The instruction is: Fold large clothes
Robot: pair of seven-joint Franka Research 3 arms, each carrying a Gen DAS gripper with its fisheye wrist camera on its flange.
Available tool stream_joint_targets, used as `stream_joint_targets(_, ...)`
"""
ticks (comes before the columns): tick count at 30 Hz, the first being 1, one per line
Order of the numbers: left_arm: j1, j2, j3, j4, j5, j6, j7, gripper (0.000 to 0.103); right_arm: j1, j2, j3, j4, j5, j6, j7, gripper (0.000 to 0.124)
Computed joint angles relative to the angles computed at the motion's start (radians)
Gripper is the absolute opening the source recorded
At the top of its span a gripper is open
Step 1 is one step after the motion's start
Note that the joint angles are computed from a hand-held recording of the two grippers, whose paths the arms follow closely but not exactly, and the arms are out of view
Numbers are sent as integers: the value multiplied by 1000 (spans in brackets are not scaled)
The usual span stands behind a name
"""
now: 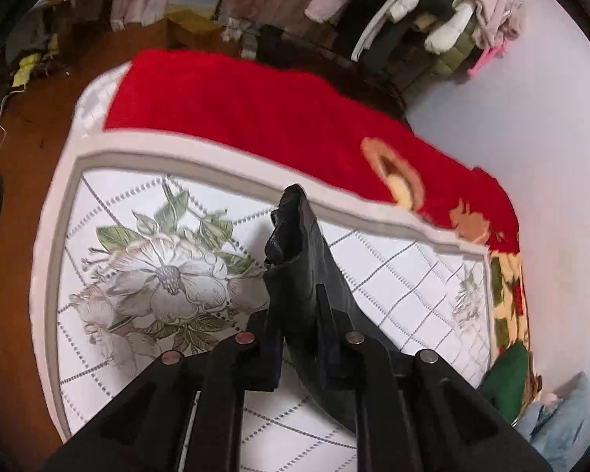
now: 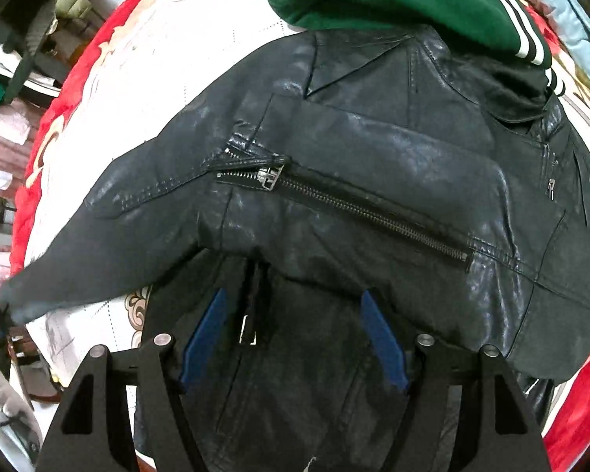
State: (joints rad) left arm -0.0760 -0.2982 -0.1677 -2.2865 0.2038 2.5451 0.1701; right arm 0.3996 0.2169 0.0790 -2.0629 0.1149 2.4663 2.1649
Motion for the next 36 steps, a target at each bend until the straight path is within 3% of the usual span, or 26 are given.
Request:
stream_joint_targets(2, -38, -10, 39, -70, -100, 47, 61, 15, 3, 10, 2, 20, 6, -21, 9, 73)
stream_joint_targets(4, -63, -14, 57, -142, -201, 133, 70, 18, 7, -2, 3, -6, 15, 12, 30, 73)
stream_joint_targets(6, -104, -22, 84, -241, -334, 311, 68, 25, 0, -24, 2, -28, 30, 27, 27, 73)
stream_joint_targets(9, -76, -17, 33, -306, -338, 507, -36, 51, -16, -49, -7, -42, 24, 9, 24, 73)
stream_joint_targets(10, -55, -10, 14, -295, -306, 510, -55, 62, -23, -59, -5, -68, 37, 21, 11, 73)
stream_joint_targets(13, 16, 10, -44, -204, -163, 354, -94, 62, -50, -74, -14, -42, 48, -44, -16, 73)
stream_joint_targets(15, 35, 33, -60, -129, -65, 240, -101, 52, -56, -63, -15, -22, 48, -62, -8, 73)
stream_joint_targets(16, 33, 52, -57, -79, -30, 162, -86, 12, -53, -47, -18, -5, 27, -68, 12, 73)
stream_joint_targets(18, 7, 96, -35, -8, 33, 96, -72, 9, -46, -31, -29, 23, -32, -90, 50, 73)
stream_joint_targets(23, -9, 170, -63, 230, 224, -188, -7, 6, -47, -18, -51, 36, -140, -80, 127, 74)
stream_joint_targets(28, -57, 244, -69, 428, 368, -300, 53, 6, -21, 69, -76, 140, -323, -196, 154, 83)
stream_joint_targets(32, -121, 364, -76, 648, 456, -376, 158, 6, -50, 65, -74, 112, -273, -146, 106, 86)
stream_joint_targets(36, -206, 480, -75, 853, 468, -402, 281, 5, -103, -8, -78, 13, -153, -62, 90, 86)
